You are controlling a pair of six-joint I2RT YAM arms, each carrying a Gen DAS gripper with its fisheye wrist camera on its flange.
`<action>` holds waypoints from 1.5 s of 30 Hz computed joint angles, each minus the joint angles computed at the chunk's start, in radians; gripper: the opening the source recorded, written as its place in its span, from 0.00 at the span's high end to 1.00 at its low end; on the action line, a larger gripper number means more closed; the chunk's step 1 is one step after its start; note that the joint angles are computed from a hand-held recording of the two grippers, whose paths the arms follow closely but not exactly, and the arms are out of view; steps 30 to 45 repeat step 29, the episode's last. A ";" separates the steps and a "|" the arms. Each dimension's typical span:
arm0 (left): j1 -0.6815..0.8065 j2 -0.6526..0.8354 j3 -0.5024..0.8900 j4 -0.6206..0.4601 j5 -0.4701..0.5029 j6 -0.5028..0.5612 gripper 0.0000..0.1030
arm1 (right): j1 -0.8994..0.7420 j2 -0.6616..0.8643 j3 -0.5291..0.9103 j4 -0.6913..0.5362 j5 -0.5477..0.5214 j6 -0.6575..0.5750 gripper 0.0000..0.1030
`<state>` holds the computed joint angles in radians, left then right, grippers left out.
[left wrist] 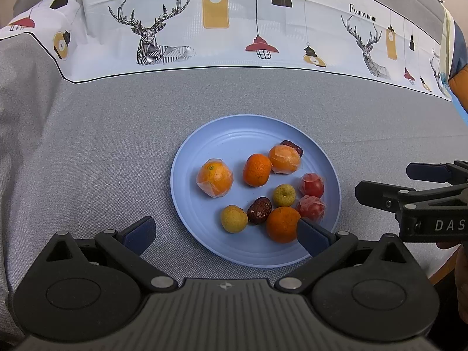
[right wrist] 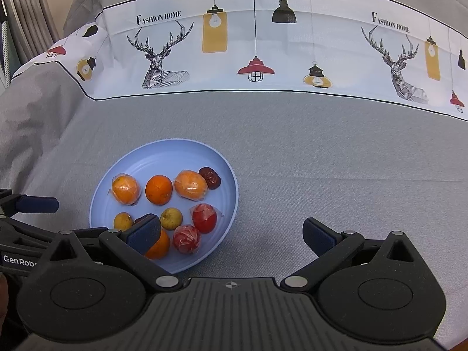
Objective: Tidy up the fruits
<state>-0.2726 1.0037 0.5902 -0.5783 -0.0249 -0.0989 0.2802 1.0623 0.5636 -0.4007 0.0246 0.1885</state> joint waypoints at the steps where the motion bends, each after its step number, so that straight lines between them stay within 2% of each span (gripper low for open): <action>1: 0.000 0.000 0.000 0.000 0.000 0.000 0.01 | 0.002 -0.001 -0.001 0.000 0.001 0.001 0.01; 19: -0.020 -0.014 -0.013 0.012 -0.020 0.004 0.01 | -0.003 0.000 0.004 -0.005 -0.005 -0.004 0.01; 29: 0.020 -0.015 0.002 0.020 0.036 0.020 0.01 | -0.043 0.002 0.005 0.029 -0.059 0.003 0.01; 45: 0.020 -0.015 0.002 0.020 0.036 0.020 0.01 | -0.043 0.002 0.005 0.029 -0.059 0.003 0.01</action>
